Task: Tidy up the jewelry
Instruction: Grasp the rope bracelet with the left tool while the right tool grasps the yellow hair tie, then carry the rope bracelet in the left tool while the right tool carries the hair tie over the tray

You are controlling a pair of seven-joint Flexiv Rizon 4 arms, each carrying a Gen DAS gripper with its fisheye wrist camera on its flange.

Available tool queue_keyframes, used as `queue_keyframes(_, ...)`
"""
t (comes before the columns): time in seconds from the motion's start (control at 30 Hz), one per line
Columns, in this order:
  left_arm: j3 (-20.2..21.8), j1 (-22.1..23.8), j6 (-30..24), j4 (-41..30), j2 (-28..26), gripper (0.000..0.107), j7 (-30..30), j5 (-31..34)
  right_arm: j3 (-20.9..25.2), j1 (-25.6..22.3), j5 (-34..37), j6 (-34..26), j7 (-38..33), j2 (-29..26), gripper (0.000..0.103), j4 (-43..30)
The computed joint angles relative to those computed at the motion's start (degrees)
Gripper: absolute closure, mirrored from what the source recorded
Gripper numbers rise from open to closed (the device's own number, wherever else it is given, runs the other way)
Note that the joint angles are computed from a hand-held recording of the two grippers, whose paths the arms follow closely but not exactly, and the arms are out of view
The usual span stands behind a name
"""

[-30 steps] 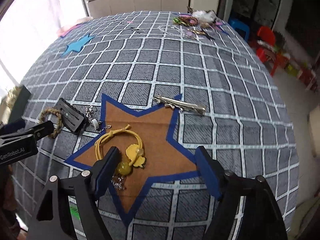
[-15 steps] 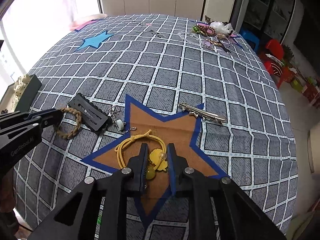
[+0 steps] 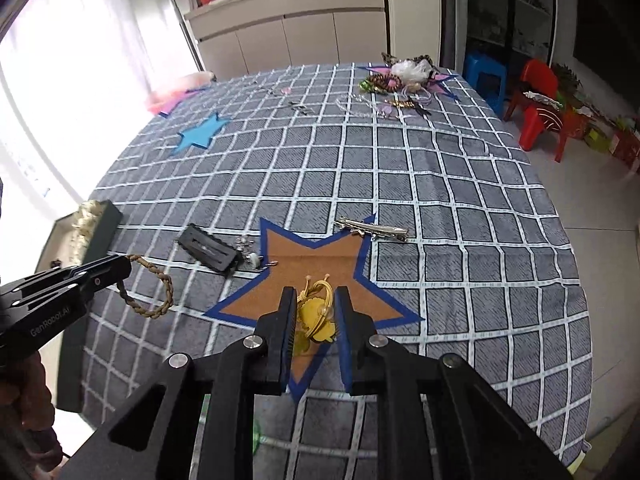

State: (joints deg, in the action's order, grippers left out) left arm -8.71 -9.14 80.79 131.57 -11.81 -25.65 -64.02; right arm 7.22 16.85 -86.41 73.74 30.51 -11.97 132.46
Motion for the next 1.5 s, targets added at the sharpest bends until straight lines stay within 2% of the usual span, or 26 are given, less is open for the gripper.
queue_keyframes(0.1,0.17,-0.15,-0.57,1.34,2.54,0.092,3.30,-4.05,0.63,0.33,0.34,-0.26,-0.02,1.41,0.083,0.56)
queue_keyframes(0.4,5.72,-0.77,-3.65,4.82,8.52,0.092,7.58,-8.48,2.68,2.49,2.01,-1.90,-0.20,4.75,0.083,1.16)
queue_keyframes(0.77,10.51,1.55,-6.09,7.83,13.28,0.092,14.70,-13.68,3.87,7.69,6.12,-3.69,-3.30,2.75,0.083,-3.22)
queue_keyframes(1.13,13.18,7.60,-7.81,8.79,12.43,0.092,18.14,-15.13,1.82,15.08,9.66,-0.63,-11.46,-7.37,0.083,-15.71)
queue_keyframes(1.37,14.21,11.77,-8.68,8.69,10.36,0.092,18.66,-14.28,0.22,20.15,19.47,2.94,-22.45,-16.45,0.083,-25.47)
queue_keyframes(1.5,14.38,13.82,-9.13,8.25,8.67,0.092,18.06,-13.04,0.33,22.04,26.22,2.82,-29.56,-20.85,0.083,-30.52)
